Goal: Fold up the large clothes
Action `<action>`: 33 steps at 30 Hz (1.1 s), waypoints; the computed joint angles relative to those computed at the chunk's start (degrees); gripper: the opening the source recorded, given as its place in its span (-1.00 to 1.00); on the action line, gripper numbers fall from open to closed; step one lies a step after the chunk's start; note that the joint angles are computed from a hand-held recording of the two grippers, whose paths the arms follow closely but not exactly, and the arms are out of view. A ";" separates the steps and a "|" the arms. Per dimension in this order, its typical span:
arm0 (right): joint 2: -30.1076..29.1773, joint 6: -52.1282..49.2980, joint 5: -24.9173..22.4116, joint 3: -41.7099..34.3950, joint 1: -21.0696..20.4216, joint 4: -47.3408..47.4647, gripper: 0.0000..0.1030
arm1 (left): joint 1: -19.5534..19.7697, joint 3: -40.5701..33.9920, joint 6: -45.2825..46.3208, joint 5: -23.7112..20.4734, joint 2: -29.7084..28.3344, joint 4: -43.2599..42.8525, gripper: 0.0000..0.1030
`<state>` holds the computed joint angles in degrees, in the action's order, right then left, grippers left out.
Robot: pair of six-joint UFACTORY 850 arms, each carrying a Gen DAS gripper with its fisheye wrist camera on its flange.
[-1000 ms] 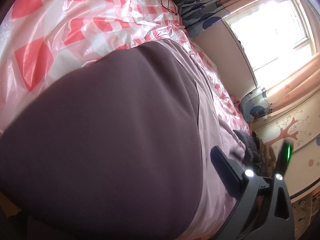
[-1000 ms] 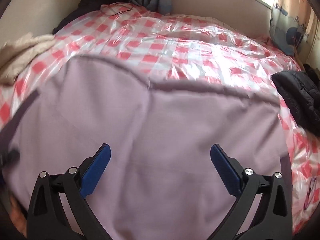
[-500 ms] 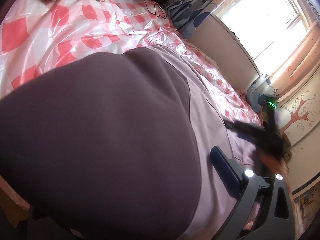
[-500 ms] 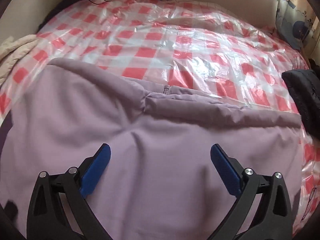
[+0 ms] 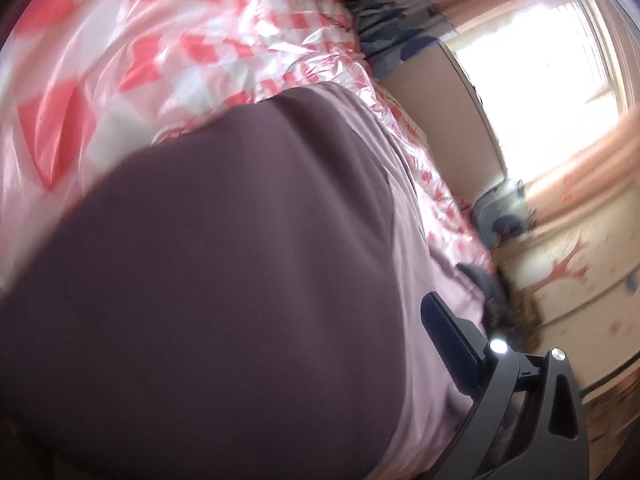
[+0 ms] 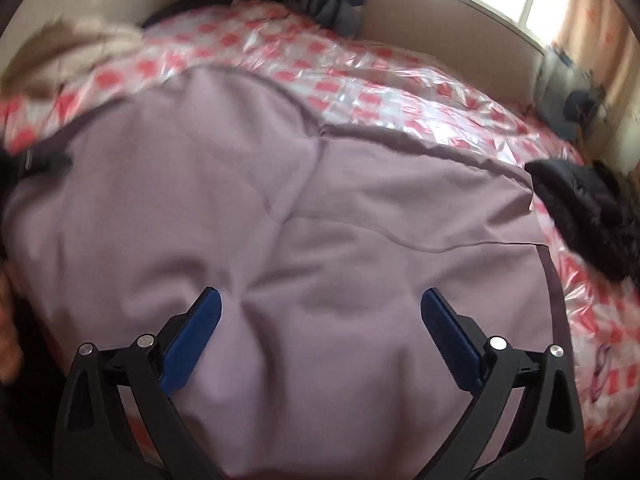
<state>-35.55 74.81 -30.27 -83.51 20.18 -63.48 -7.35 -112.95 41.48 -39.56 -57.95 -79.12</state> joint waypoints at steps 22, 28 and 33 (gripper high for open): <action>6.37 37.59 19.36 14.35 -6.93 -31.82 0.88 | -18.52 0.09 19.54 7.64 11.04 13.55 -0.32; 16.67 19.62 34.35 24.40 -13.18 -16.36 0.88 | -22.46 -5.30 13.59 6.65 7.80 22.33 -0.32; 25.18 17.40 64.08 38.15 -30.21 -3.03 0.88 | -25.67 -6.37 14.25 7.41 6.38 26.29 -0.32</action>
<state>-10.37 92.21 33.81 -45.36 -10.03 -66.51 -33.02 -119.32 55.74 -32.16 -51.57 -52.83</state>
